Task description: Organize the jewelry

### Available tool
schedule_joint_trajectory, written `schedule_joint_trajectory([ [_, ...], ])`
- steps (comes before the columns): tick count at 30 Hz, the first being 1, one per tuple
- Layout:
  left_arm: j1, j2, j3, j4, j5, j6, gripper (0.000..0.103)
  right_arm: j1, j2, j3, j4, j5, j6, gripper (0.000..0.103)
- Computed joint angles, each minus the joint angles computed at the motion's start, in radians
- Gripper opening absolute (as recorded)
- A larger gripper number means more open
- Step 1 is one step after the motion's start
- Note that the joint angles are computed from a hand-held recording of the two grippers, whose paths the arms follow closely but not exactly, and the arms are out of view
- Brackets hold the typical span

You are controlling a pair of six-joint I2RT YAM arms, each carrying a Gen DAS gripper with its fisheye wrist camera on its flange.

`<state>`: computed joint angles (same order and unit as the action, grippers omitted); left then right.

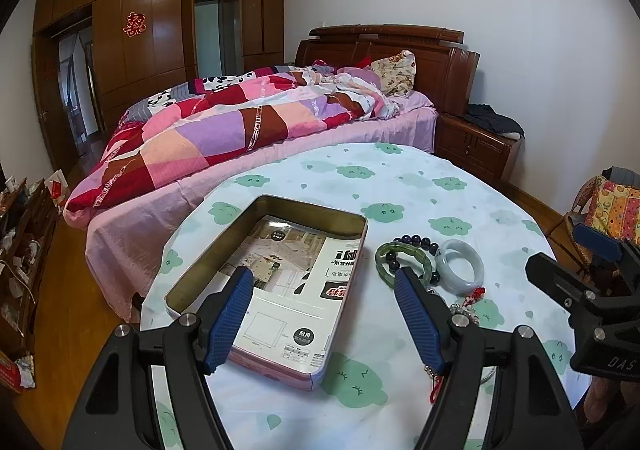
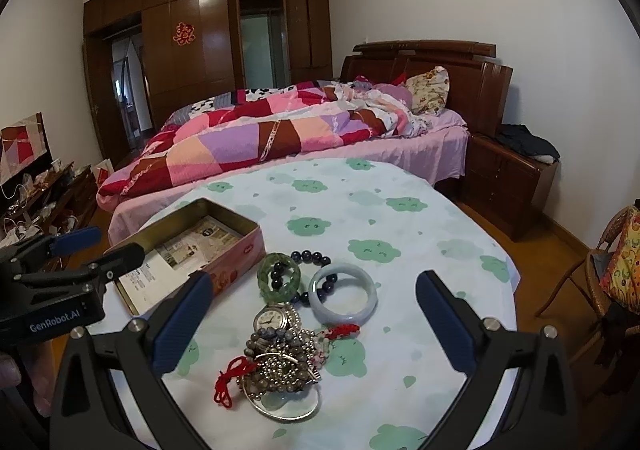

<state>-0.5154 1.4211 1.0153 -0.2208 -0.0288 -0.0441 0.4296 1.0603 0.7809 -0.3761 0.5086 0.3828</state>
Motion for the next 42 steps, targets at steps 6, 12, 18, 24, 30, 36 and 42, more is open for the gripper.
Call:
schedule_joint_trajectory([
  [6, -0.002, 0.0, -0.002, 0.001, -0.002, 0.001, 0.073, -0.004, -0.003, 0.0, -0.002, 0.0, -0.004, 0.103],
  [12, -0.003, -0.001, -0.005, 0.003, -0.005, 0.002, 0.073, -0.007, -0.001, 0.003, -0.006, -0.001, 0.0, 0.103],
  [18, -0.004, 0.002, -0.01, 0.009, -0.006, 0.005, 0.073, -0.006, 0.0, 0.003, -0.005, 0.001, -0.005, 0.103],
  [24, -0.005, 0.002, -0.011, 0.008, -0.006, 0.004, 0.073, -0.007, -0.002, 0.003, -0.007, -0.001, -0.006, 0.103],
  [30, -0.003, 0.006, -0.01, 0.012, -0.008, 0.005, 0.073, -0.009, -0.001, 0.003, -0.009, -0.006, -0.003, 0.103],
  [36, 0.002, 0.007, -0.013, 0.015, -0.007, 0.007, 0.073, -0.008, -0.002, 0.0, -0.004, -0.003, -0.004, 0.103],
  [42, 0.001, 0.007, -0.011, 0.013, -0.007, 0.007, 0.073, -0.008, -0.007, -0.002, -0.008, -0.004, -0.003, 0.103],
])
